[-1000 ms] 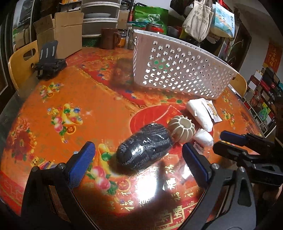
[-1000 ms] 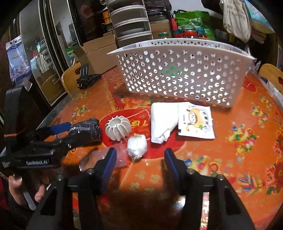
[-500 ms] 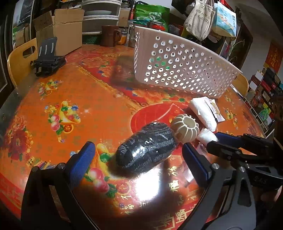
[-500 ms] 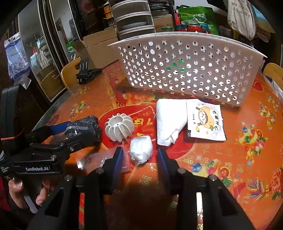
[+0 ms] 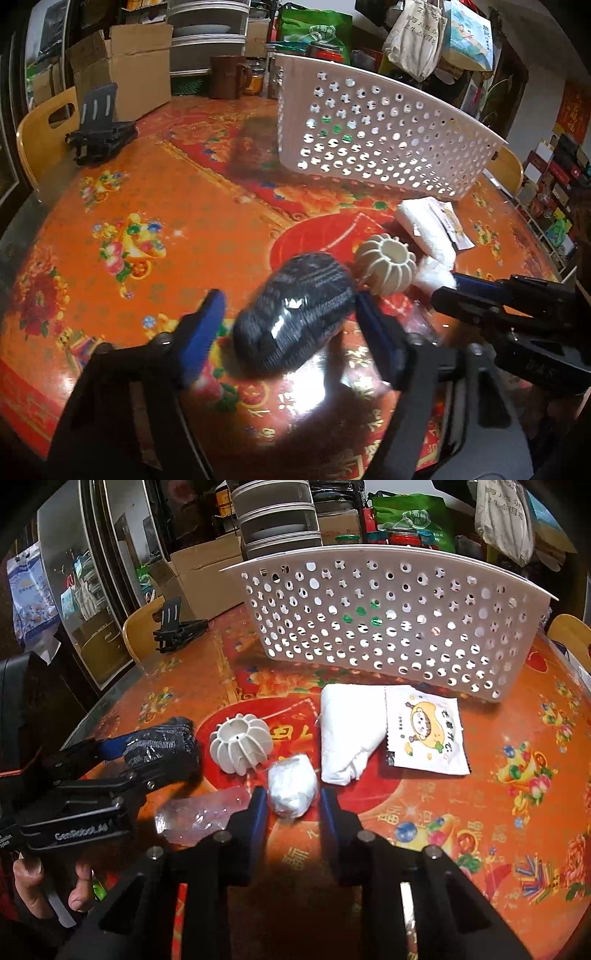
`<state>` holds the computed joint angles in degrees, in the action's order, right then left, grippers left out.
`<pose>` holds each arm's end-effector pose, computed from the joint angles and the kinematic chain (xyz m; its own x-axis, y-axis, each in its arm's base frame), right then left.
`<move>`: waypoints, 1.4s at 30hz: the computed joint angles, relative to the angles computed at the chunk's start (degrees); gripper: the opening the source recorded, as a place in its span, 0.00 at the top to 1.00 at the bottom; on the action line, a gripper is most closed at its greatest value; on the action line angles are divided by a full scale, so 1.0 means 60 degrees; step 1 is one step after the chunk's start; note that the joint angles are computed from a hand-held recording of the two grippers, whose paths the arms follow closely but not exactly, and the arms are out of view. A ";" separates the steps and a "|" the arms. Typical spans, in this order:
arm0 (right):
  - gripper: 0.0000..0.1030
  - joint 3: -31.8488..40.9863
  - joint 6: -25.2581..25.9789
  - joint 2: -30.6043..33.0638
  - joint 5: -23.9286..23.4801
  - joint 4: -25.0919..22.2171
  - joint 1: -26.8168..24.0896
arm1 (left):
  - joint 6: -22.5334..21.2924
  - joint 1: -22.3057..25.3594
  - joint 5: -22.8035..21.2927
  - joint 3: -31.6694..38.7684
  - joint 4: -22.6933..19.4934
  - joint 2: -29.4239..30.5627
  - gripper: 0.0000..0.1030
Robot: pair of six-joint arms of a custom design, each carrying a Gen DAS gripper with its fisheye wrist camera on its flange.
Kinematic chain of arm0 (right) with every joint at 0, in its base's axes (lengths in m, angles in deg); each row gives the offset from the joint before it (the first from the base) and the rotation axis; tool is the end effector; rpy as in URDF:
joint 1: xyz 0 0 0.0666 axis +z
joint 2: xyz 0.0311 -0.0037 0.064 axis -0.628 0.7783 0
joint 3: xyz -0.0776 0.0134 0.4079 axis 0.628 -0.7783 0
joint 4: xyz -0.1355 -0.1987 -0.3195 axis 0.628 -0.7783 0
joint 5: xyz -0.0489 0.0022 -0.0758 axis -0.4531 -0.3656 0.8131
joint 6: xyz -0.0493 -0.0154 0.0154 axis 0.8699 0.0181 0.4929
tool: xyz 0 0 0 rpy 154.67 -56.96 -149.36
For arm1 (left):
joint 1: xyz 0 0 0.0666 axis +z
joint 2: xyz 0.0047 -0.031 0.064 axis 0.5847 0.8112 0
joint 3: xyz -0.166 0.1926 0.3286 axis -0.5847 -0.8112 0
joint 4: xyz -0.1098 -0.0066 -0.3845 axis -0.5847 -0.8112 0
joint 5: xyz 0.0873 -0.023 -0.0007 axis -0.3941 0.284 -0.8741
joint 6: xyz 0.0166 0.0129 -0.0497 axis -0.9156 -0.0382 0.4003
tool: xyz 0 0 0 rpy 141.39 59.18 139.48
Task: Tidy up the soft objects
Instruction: 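Close the left tool on the knitted bundle while the right tool grasps the white crumpled ball, then carry both items into the white basket and open both tools to release them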
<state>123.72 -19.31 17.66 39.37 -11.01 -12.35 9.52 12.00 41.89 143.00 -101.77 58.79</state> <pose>0.4833 0.2361 0.3192 -0.7712 0.0767 -0.6319 -0.0539 0.9813 0.1848 0.5687 -0.2560 0.3092 -0.7158 0.1914 -0.6716 0.4014 0.8997 -0.1715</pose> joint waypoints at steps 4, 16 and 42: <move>0.77 -0.0072 -0.0026 -0.0059 0.0044 0.0022 0.0004 | -0.0048 -0.0105 -0.0248 -0.0054 0.0057 -0.0067 0.53; 0.77 -0.0878 0.0031 -0.1051 0.0239 0.0635 -0.0032 | -0.0134 -0.0124 -0.0378 -0.0518 0.0752 -0.0740 0.53; 0.77 -0.0767 0.0897 -0.2404 0.0540 0.0284 -0.1017 | -0.0266 -0.0528 0.0168 0.1926 -0.0502 -0.0268 0.53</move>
<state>119.12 -13.93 3.23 42.61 -9.30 -18.46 7.92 8.83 42.89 154.56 -104.79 57.18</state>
